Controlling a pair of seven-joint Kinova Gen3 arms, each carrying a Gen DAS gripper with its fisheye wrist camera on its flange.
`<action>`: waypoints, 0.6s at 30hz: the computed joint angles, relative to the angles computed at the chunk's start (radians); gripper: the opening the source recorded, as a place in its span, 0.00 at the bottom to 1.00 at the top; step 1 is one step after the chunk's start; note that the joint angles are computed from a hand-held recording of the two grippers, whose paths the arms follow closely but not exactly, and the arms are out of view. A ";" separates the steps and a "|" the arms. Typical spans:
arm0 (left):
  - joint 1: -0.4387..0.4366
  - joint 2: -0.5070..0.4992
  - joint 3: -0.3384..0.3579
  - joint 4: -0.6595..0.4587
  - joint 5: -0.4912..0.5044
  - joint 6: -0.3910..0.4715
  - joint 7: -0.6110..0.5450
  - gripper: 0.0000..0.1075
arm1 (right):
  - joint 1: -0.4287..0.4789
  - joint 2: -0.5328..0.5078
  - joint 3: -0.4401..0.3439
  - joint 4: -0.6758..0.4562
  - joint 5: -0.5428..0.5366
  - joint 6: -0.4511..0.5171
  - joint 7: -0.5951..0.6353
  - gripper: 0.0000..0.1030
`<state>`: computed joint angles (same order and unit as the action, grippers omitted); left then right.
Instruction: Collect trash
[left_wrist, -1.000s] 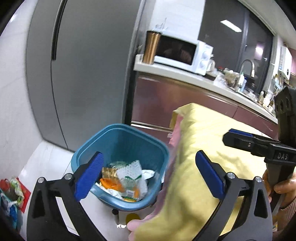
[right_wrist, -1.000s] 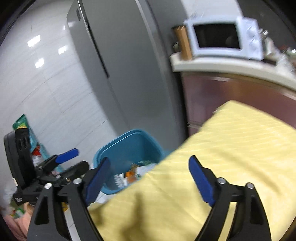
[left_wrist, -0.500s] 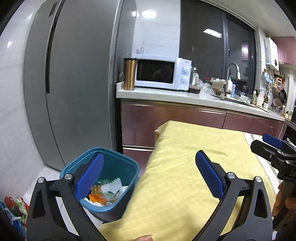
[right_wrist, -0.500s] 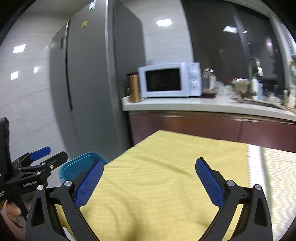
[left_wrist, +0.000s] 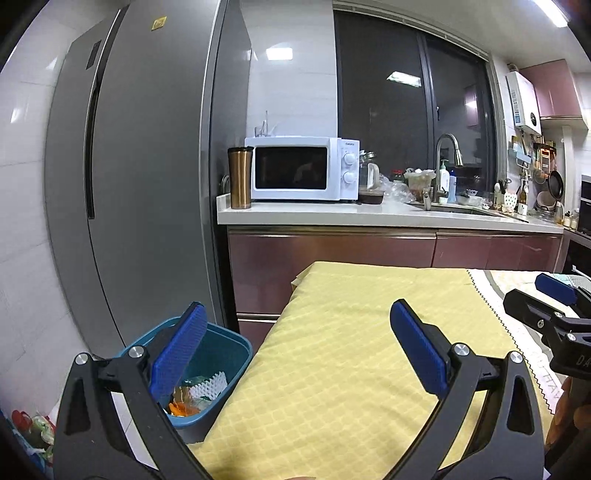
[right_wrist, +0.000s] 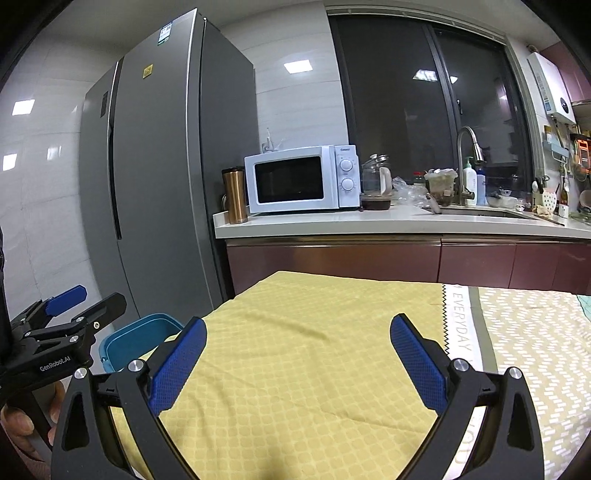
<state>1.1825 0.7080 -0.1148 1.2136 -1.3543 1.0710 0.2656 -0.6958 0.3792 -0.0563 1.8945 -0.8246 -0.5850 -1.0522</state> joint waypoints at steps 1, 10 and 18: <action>0.005 0.002 -0.002 -0.003 -0.006 0.003 0.001 0.91 | 0.002 -0.003 -0.003 0.008 0.007 -0.008 -0.009 0.93; 0.023 0.012 -0.005 -0.013 -0.027 0.025 0.002 0.91 | 0.007 -0.019 -0.018 0.047 0.014 -0.056 -0.024 0.93; 0.028 0.011 -0.003 -0.010 -0.038 0.033 0.008 0.91 | 0.012 -0.032 -0.027 0.066 0.022 -0.070 -0.034 0.93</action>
<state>1.2101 0.7187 -0.1176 1.2036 -1.3924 1.1045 0.2736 -0.6842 0.3476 -0.0832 1.9609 -0.8030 -0.6546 -1.0865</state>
